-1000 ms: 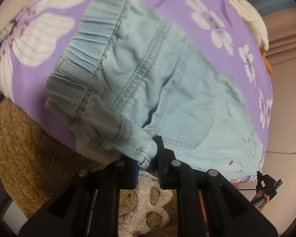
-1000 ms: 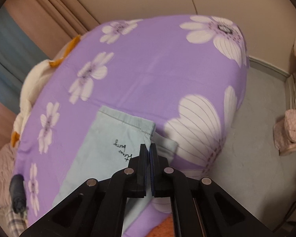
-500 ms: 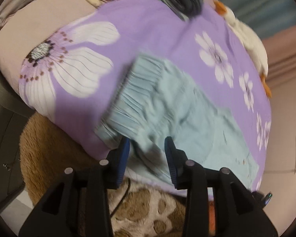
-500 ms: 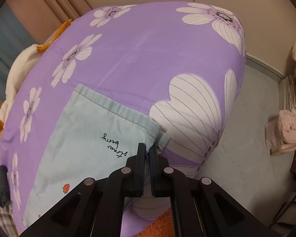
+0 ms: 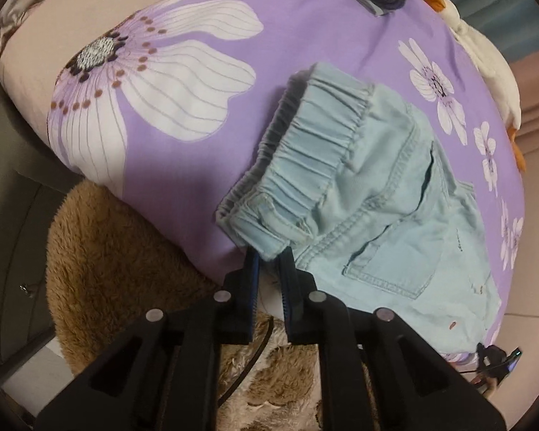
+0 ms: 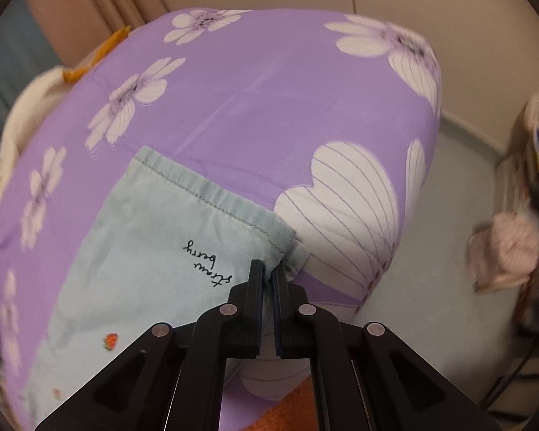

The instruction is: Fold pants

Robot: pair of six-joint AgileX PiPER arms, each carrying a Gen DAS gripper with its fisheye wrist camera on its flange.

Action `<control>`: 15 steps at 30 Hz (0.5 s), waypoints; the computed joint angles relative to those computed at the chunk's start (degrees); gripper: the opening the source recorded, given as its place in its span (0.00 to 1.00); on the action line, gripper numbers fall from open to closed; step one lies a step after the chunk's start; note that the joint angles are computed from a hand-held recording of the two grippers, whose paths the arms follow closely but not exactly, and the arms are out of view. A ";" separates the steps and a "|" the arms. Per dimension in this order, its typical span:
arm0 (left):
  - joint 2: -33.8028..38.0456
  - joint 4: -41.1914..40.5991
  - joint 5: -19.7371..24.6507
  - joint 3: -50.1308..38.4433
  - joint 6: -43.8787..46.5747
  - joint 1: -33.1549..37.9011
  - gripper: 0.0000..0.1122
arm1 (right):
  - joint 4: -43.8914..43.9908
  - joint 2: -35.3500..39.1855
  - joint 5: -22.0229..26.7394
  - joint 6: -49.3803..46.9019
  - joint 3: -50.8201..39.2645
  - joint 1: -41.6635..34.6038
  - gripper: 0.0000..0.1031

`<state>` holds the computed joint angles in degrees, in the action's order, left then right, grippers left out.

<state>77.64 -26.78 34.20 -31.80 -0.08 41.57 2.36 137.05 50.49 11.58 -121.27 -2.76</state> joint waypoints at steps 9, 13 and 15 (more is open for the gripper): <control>-5.53 -0.05 8.33 -7.16 5.94 7.50 0.61 | 4.61 -8.75 1.15 -10.21 4.74 6.03 0.43; -2.92 -8.43 6.60 -10.13 15.29 9.36 0.67 | 19.13 -6.73 8.88 -26.63 -1.62 13.02 0.43; 0.27 -11.34 4.51 -11.65 18.71 8.20 0.67 | 23.73 -0.89 18.19 -29.14 -11.74 17.25 0.43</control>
<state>77.91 -38.12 38.71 -43.46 18.63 49.77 26.09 136.16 68.67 -17.57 -133.00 14.49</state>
